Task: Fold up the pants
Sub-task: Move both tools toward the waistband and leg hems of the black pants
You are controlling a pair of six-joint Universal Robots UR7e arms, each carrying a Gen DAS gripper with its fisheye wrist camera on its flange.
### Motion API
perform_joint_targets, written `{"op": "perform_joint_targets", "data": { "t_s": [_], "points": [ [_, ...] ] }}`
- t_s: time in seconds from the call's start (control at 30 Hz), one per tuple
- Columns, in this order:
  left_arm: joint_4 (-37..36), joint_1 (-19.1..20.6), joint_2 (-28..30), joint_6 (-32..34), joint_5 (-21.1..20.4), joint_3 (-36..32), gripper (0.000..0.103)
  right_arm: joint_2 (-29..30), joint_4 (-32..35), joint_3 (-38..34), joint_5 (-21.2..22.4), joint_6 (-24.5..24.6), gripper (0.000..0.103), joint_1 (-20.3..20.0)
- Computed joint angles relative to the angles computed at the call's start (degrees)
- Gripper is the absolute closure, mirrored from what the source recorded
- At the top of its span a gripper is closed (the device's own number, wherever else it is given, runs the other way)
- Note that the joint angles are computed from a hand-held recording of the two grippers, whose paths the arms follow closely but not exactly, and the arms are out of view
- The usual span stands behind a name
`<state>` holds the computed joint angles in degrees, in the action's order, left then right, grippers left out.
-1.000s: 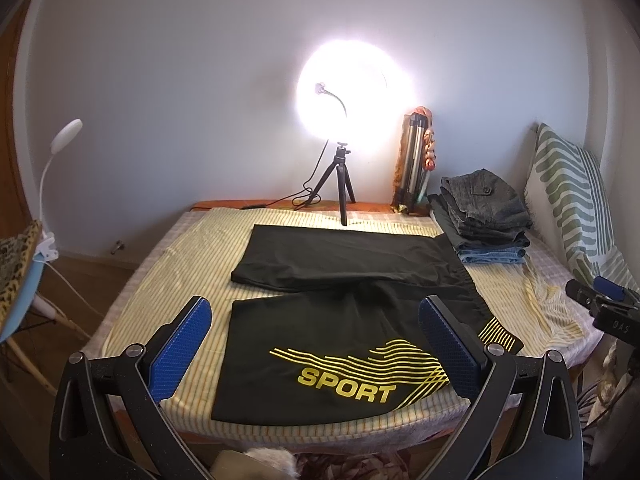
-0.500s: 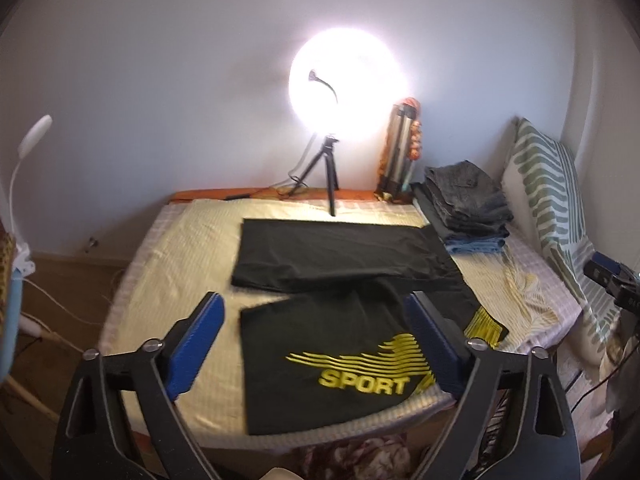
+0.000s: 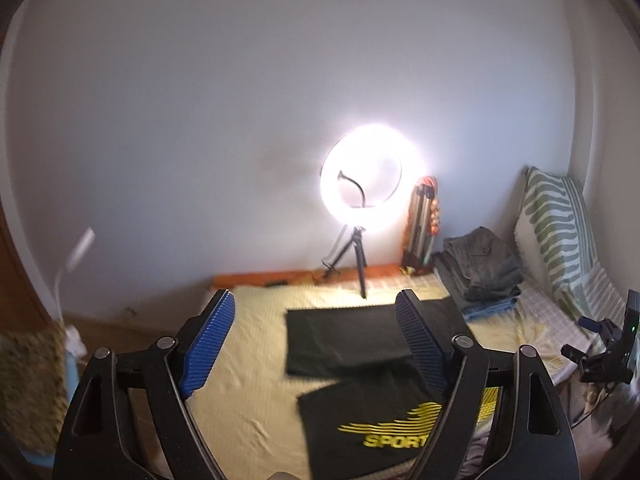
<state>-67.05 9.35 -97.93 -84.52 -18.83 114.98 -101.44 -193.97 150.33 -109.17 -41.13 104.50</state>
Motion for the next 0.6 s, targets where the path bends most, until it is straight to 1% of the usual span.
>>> {"op": "perform_joint_targets", "data": {
  "t_s": [0.03, 0.07, 0.1, 0.13, 0.17, 0.27, 0.37, 0.4, 0.43, 0.47, 0.5, 0.6],
  "points": [
    [1.54, -0.02, -0.15, -0.78, 0.21, -0.22, 0.036, -0.33, 0.56, 0.17, 1.78, -0.28, 0.000, -1.26],
    [1.48, 0.03, -0.82, -0.27, 0.02, 0.31, 0.042, -0.64, 0.92, 0.51, 4.01, -1.05, 0.000, -2.85],
    [-0.42, 0.26, -1.61, 1.44, -0.28, 1.27, 0.048, -0.88, 1.40, 0.86, 6.51, -2.35, 0.000, -4.69],
    [-3.91, 0.58, -2.93, 4.30, -0.88, 3.03, 0.048, -0.41, 1.01, 1.17, 7.68, -3.55, 0.000, -5.92],
    [-7.41, 0.99, -4.06, 7.38, -1.67, 4.76, 0.048, 0.55, 0.14, 1.37, 7.67, -4.82, 0.000, -6.73],
    [-13.38, 3.12, -6.03, 13.46, -5.09, 9.95, 0.048, 3.50, -0.70, 1.62, 5.90, -10.46, 0.000, -8.71],
    [-19.63, 5.80, -6.62, 18.18, -9.89, 14.58, 0.058, 6.69, -2.23, 2.11, 2.82, -16.53, 0.000, -11.09],
    [-23.64, 7.29, -6.73, 20.72, -12.37, 16.93, 0.066, 7.64, -2.94, 2.34, 2.14, -18.32, 0.003, -12.24],
    [-26.70, 8.43, -6.48, 22.69, -14.40, 18.49, 0.074, 7.82, -2.48, 2.41, 2.07, -19.36, 0.006, -13.40],
    [-29.50, 9.41, -6.28, 24.30, -16.29, 20.05, 0.077, 8.22, -1.57, 2.15, 1.40, -19.82, 0.010, -14.45],
    [-33.12, 10.73, -6.13, 25.88, -18.32, 22.14, 0.078, 8.49, -0.80, 1.88, 0.75, -19.67, 0.013, -15.05],
    [-38.13, 12.25, -5.72, 28.14, -21.90, 25.74, 0.078, 8.71, 2.77, 1.15, 1.45, -20.66, 0.016, -17.43]
  ]
}}
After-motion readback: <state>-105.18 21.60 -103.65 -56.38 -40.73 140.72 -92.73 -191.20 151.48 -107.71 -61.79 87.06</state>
